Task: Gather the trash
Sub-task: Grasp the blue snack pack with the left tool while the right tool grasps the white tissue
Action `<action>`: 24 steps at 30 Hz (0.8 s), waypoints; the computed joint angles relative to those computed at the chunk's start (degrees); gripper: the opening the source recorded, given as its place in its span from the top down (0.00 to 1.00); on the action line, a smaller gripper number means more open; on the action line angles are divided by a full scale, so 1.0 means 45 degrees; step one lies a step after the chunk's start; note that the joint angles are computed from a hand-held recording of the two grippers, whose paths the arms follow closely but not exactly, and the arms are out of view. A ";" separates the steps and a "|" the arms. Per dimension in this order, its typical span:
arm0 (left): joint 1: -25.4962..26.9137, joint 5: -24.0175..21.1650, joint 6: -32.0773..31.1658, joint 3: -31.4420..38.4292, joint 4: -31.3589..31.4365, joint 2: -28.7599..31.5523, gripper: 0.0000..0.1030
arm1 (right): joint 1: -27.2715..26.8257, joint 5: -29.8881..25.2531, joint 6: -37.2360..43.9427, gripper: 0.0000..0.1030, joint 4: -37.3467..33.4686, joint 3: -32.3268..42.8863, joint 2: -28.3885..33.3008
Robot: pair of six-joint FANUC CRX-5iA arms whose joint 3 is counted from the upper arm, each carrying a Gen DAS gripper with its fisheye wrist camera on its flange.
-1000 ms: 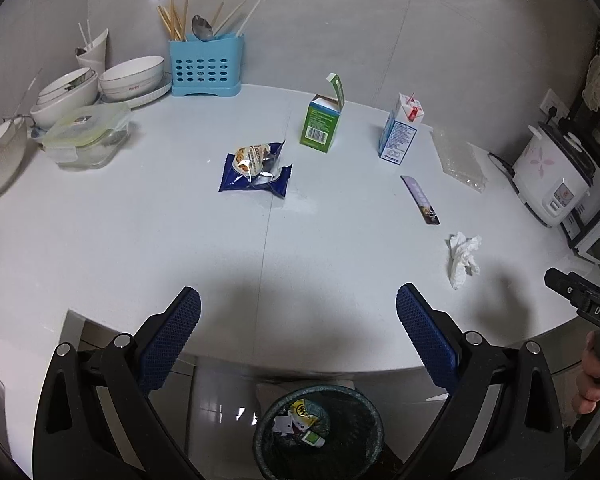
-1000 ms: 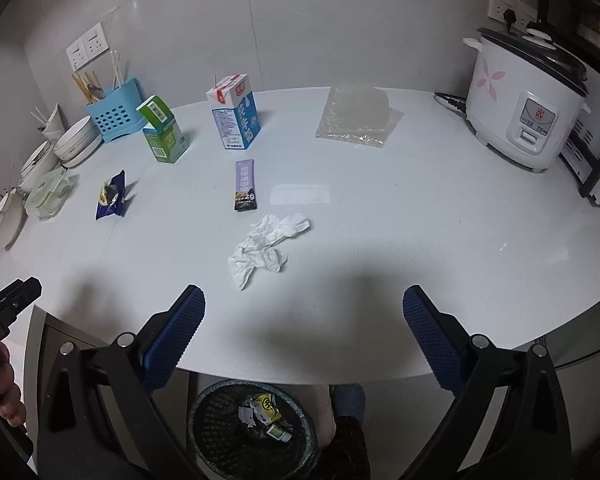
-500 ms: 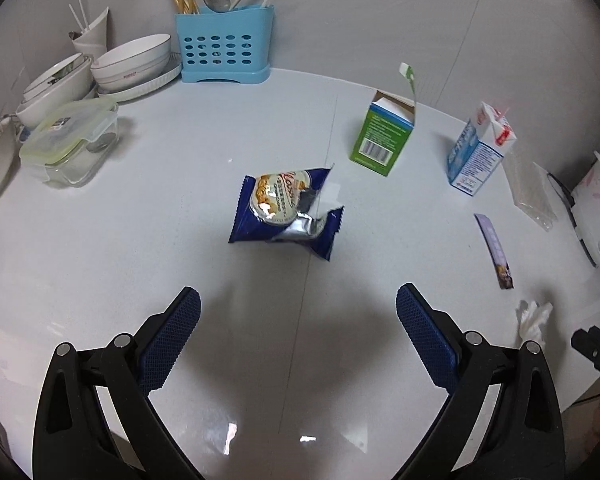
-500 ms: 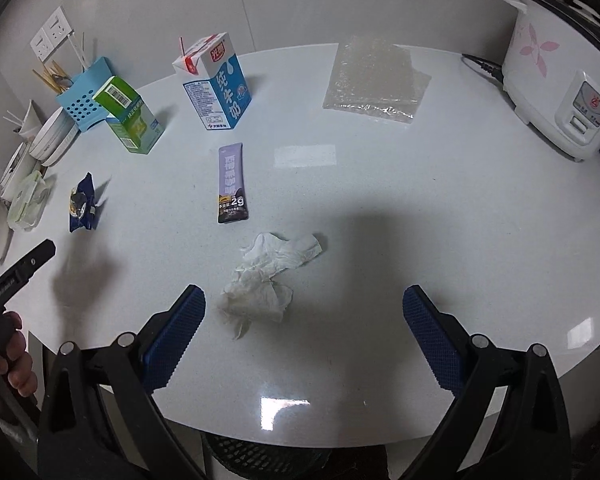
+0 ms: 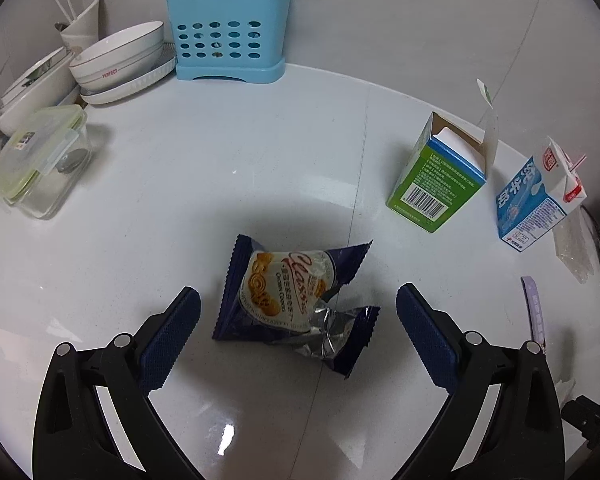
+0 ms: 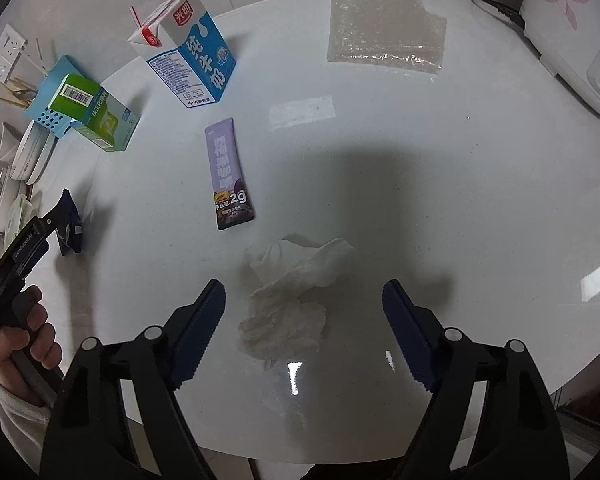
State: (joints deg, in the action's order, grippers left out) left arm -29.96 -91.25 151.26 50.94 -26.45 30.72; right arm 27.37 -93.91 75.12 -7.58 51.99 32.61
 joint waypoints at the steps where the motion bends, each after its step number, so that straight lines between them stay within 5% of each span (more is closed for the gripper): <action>1: 0.0075 -0.0026 0.0004 0.0058 0.0049 0.0073 0.07 | 0.0060 -0.0092 0.0005 0.29 0.0045 0.0076 0.0084; 7: 0.0425 0.0016 0.0195 0.0099 0.0414 0.0312 0.13 | 0.0385 -0.0740 -0.0053 0.42 0.0401 0.0655 0.0592; 14: 0.0456 -0.0399 -0.0432 0.0692 0.0545 0.0806 0.43 | 0.0435 -0.1067 0.0019 0.58 0.0228 0.0711 0.0713; 20: 0.0339 -0.0879 -0.0783 0.1245 0.0353 0.1077 0.54 | 0.0612 -0.1103 0.0067 0.84 0.0690 0.0629 0.0752; 24: 0.0341 -0.0789 -0.0763 0.1116 0.0413 0.0985 0.60 | 0.0684 -0.0845 0.0135 0.90 0.0856 0.0207 0.0535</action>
State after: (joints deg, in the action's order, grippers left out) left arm -28.43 -94.80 147.82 55.96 -24.59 35.15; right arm 30.45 -97.72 75.73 -3.72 52.92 35.01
